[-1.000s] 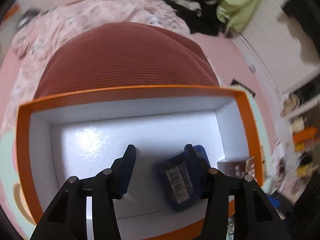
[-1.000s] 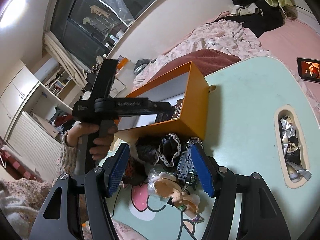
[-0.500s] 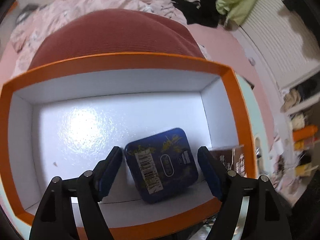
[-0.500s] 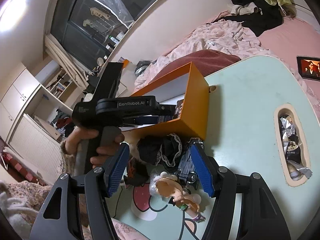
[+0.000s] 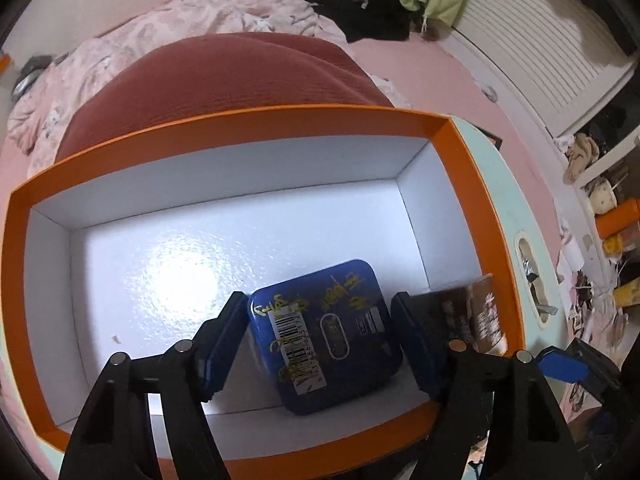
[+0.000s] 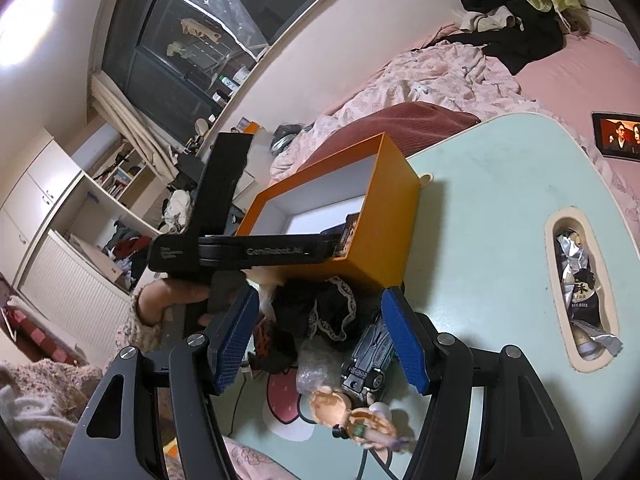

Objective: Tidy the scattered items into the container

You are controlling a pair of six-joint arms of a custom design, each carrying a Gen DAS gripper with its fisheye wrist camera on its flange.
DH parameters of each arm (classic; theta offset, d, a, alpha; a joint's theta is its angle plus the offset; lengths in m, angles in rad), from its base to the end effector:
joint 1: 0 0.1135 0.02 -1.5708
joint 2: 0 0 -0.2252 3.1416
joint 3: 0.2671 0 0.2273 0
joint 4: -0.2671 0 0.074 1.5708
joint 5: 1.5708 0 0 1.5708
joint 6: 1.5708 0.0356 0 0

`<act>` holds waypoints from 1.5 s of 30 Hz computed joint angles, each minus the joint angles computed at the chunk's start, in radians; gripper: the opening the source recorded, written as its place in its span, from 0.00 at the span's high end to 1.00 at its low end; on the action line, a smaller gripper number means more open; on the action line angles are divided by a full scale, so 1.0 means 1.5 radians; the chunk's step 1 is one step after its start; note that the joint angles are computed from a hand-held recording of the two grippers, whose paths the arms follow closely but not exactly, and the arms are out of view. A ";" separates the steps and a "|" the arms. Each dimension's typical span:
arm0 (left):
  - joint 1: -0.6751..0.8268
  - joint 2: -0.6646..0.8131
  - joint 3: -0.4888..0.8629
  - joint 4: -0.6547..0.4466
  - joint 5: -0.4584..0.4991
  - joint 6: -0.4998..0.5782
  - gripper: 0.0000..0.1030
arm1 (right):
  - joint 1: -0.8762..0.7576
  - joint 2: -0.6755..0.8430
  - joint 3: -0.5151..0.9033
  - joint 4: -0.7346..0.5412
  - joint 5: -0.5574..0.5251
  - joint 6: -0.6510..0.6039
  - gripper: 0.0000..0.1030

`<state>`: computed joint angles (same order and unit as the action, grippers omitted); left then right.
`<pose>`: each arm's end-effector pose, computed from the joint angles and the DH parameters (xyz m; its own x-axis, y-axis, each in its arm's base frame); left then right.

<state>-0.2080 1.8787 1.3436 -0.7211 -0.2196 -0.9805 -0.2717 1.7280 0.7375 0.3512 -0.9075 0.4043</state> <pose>0.3353 -0.0628 0.1645 -0.6305 -0.6956 -0.3443 -0.6975 0.7024 -0.1418 0.2990 -0.0542 0.1282 -0.7030 0.4473 -0.5529 -0.1820 0.6383 0.7479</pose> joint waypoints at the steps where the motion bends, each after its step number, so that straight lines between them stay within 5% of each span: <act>1: 0.003 -0.011 -0.013 0.008 0.001 0.000 0.31 | 0.000 -0.001 0.001 -0.002 0.002 -0.001 0.37; 3: 0.022 -0.039 -0.034 0.021 0.013 0.003 0.41 | -0.001 -0.004 0.003 -0.008 0.006 -0.004 0.37; 4: 0.031 -0.079 -0.073 0.051 0.010 -0.004 0.64 | -0.003 -0.006 0.004 -0.012 0.009 -0.005 0.37; 6: 0.046 -0.162 -0.138 0.066 0.031 -0.010 0.90 | -0.006 -0.010 0.009 -0.025 0.015 -0.013 0.37; 11: 0.074 -0.240 -0.196 0.073 0.014 -0.008 0.89 | -0.009 -0.023 0.063 -0.111 0.042 -0.060 0.37; 15: 0.073 -0.276 -0.253 0.139 0.045 -0.030 0.56 | 0.020 -0.025 0.146 -0.232 0.115 -0.118 0.37; 21: 0.031 -0.276 -0.247 0.133 0.035 -0.051 0.54 | 0.113 0.022 0.335 -0.469 0.253 -0.232 0.38; 26: 0.008 -0.346 -0.276 0.064 -0.061 -0.094 0.53 | 0.176 0.106 0.476 -0.596 0.384 -0.274 0.38; 35: 0.008 -0.455 -0.365 0.057 -0.082 -0.130 0.52 | 0.179 0.358 0.804 -0.819 0.344 -0.261 0.37; 39: 0.011 -0.464 -0.397 0.073 -0.074 -0.131 0.51 | 0.178 0.399 0.856 -0.841 0.351 -0.246 0.37; 45: -0.002 -0.550 -0.452 0.122 -0.099 -0.134 0.51 | 0.178 0.282 0.744 -0.729 0.357 -0.230 0.37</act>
